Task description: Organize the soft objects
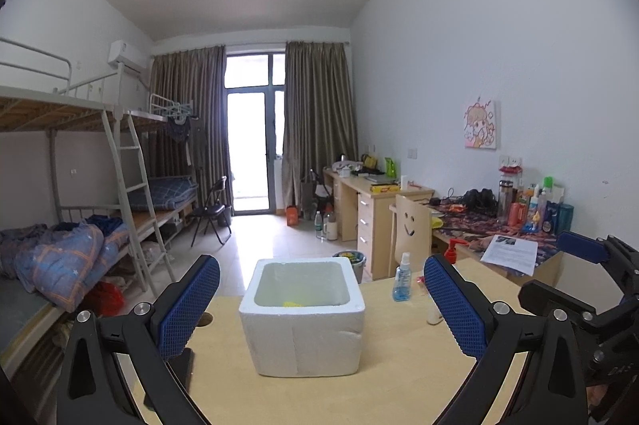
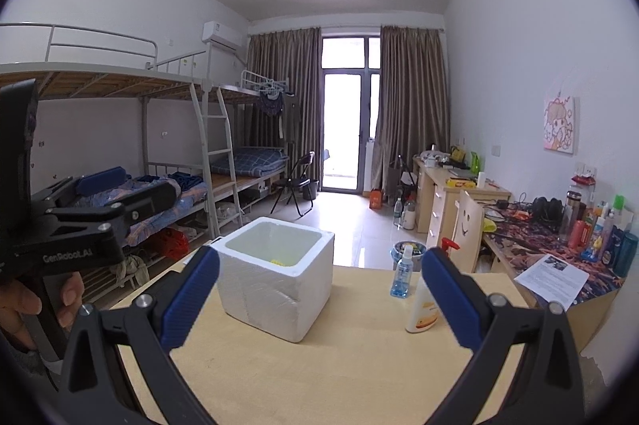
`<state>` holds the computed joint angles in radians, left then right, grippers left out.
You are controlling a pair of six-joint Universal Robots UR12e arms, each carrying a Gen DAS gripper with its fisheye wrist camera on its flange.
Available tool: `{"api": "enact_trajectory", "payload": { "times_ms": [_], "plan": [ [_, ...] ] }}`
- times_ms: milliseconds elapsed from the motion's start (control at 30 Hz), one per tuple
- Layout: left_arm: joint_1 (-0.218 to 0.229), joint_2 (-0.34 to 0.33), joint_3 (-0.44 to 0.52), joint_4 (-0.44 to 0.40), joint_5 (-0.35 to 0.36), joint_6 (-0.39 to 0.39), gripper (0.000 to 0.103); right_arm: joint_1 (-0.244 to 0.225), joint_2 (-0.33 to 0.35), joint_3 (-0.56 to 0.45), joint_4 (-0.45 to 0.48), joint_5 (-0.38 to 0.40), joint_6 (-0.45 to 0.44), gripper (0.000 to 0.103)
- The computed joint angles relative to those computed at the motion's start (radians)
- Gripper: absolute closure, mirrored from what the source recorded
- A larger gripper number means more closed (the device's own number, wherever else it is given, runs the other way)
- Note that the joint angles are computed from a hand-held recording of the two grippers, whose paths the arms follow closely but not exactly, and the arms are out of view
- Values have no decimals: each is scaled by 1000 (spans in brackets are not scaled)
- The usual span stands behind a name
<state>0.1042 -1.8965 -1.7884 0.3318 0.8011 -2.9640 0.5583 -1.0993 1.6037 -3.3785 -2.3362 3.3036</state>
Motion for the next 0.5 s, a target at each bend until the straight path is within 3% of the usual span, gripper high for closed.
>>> {"api": "enact_trajectory", "payload": {
  "times_ms": [500],
  "plan": [
    [49, 52, -100, 92, -33, -16, 1, 56, 11, 19, -59, -51, -27, 1]
  ]
}}
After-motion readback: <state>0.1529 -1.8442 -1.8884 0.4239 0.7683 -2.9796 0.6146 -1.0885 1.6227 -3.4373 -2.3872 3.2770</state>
